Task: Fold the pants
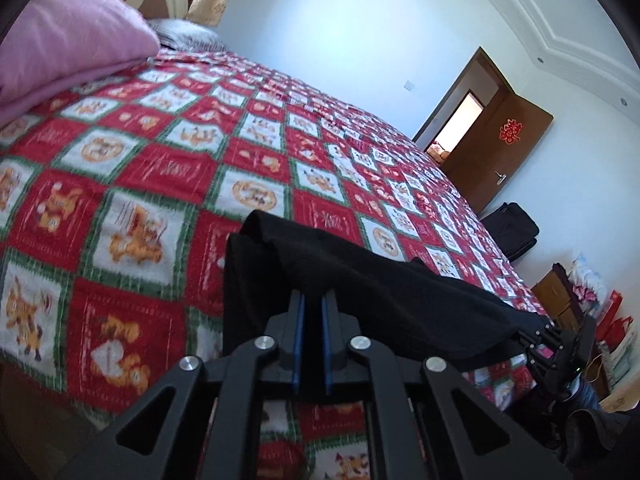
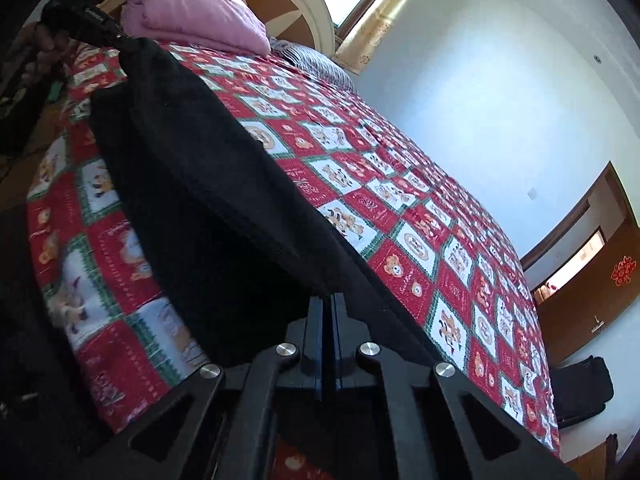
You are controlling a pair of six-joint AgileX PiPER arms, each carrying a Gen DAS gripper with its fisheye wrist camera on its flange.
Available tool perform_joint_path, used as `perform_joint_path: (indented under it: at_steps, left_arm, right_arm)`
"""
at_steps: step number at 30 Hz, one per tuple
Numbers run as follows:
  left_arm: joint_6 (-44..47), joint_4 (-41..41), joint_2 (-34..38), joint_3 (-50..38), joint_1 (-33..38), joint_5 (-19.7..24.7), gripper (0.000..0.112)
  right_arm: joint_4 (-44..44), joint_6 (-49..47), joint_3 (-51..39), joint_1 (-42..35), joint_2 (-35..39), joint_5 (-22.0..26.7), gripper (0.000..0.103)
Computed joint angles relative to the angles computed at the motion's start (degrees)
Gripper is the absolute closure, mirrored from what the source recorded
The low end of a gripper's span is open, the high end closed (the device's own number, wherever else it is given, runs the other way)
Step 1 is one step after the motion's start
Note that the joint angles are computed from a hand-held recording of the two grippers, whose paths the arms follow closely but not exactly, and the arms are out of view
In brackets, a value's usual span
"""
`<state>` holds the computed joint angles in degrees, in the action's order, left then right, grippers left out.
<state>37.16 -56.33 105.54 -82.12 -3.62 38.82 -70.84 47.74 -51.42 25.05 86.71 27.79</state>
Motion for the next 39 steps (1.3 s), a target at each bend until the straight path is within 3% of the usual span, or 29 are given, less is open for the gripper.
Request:
perform_joint_path:
  at_steps: [8, 13, 15, 16, 18, 25, 30, 33, 36, 39]
  left_arm:
    - [-1.8, 3.7, 1.5, 2.6, 0.7, -1.2, 0.104]
    - [-1.7, 4.6, 1.8, 4.0, 1.0, -3.2, 0.094]
    - [-0.9, 4.3, 0.8, 5.1, 1.7, -4.3, 0.088]
    - [-0.3, 4.4, 0.0, 5.8, 2.1, -5.1, 0.082]
    - [0.4, 5.0, -1.3, 7.1, 2.7, -6.6, 0.083]
    - [3.0, 2.1, -3.3, 8.3, 4.7, -9.1, 0.083]
    - [3.8, 1.1, -1.6, 4.9, -0.3, -10.4, 0.081]
    - [-0.8, 6.8, 0.4, 1.4, -4.8, -13.1, 0.062]
    - [-3.3, 9.0, 3.5, -2.0, -7.1, -14.3, 0.062]
    - [-7.9, 14.3, 5.4, -3.5, -8.8, -15.4, 0.061]
  right_arm:
    - [2.7, -1.2, 2.5, 0.8, 2.6, -1.6, 0.100]
    - [9.4, -9.3, 1.8, 1.1, 3.7, -1.4, 0.098]
    - [12.9, -12.2, 2.1, 0.1, 2.3, -2.0, 0.090]
    - [17.2, -16.0, 2.0, -0.9, 1.0, -2.8, 0.087]
    - [24.0, -22.1, 2.0, -2.6, -0.7, -4.1, 0.070]
    - [63.4, -54.9, -3.9, -10.5, -2.9, -7.2, 0.068]
    - [80.1, -62.9, -19.7, -12.9, 8.1, -3.6, 0.068]
    - [85.5, -63.0, -31.2, -13.1, 16.0, 0.6, 0.068]
    - [92.3, -63.6, -47.4, -14.0, 27.2, 9.1, 0.068]
    - [93.2, -58.5, -64.1, -13.7, 38.6, 18.0, 0.068]
